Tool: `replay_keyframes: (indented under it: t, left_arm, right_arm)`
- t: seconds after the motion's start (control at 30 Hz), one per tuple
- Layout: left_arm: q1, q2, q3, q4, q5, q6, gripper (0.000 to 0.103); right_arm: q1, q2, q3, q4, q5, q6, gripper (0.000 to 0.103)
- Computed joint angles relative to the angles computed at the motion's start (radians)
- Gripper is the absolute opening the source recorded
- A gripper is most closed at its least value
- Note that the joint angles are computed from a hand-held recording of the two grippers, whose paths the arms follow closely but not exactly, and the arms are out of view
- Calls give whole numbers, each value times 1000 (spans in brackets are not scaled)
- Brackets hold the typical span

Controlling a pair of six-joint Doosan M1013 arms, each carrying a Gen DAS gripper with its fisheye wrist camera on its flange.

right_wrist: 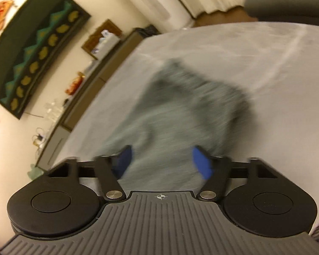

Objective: Fold clothes

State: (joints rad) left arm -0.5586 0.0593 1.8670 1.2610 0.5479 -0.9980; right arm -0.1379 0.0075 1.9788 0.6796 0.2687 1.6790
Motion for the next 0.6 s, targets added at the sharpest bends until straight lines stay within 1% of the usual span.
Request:
replay_keyframes:
  t: [0.07,0.1,0.13,0.17,0.2,0.23,0.27,0.3,0.37,0.4,0.47,0.53,0.6]
  left_arm:
    - [13,3,19,79,-42,-162,8]
    - [14,6,21,106,-55,-197,8]
    - [14,9,18,109,-64,-196,8]
    - [15,13,13,99,-74,-181,14]
    - [6,17,-1,64,-66,-115,25]
    - [-6,22,-21,5,-49,-14,32]
    - [-19,27,-41,-58,-28,88,49]
    - [-33,35,-62,-117,-3,176,62]
    - [-50,52,-89,-186,11,277,66]
    - [-51,62,-102,-229,10,327,68]
    - [-47,83,-129,-326,7,429,68]
    - [-42,93,-139,-328,19,416,67]
    - [-34,100,-149,-327,27,393,67]
  right_arm:
    - [-21,1,8,100,17,-98,24]
    - [-30,0,12,143,24,-137,24]
    - [-39,0,16,183,32,-175,24]
    - [-48,-5,21,234,44,-220,29]
    - [-52,-14,28,311,59,-297,42]
    - [-54,-22,37,397,77,-389,48]
    - [-56,-30,46,474,97,-472,54]
    - [-45,-30,44,506,122,-532,55]
    - [-1,-15,19,493,178,-617,55]
    - [36,-6,3,472,195,-671,55]
    - [132,13,-28,419,202,-826,58]
    - [221,43,-70,340,207,-945,57]
    - [293,82,-114,252,204,-1022,57]
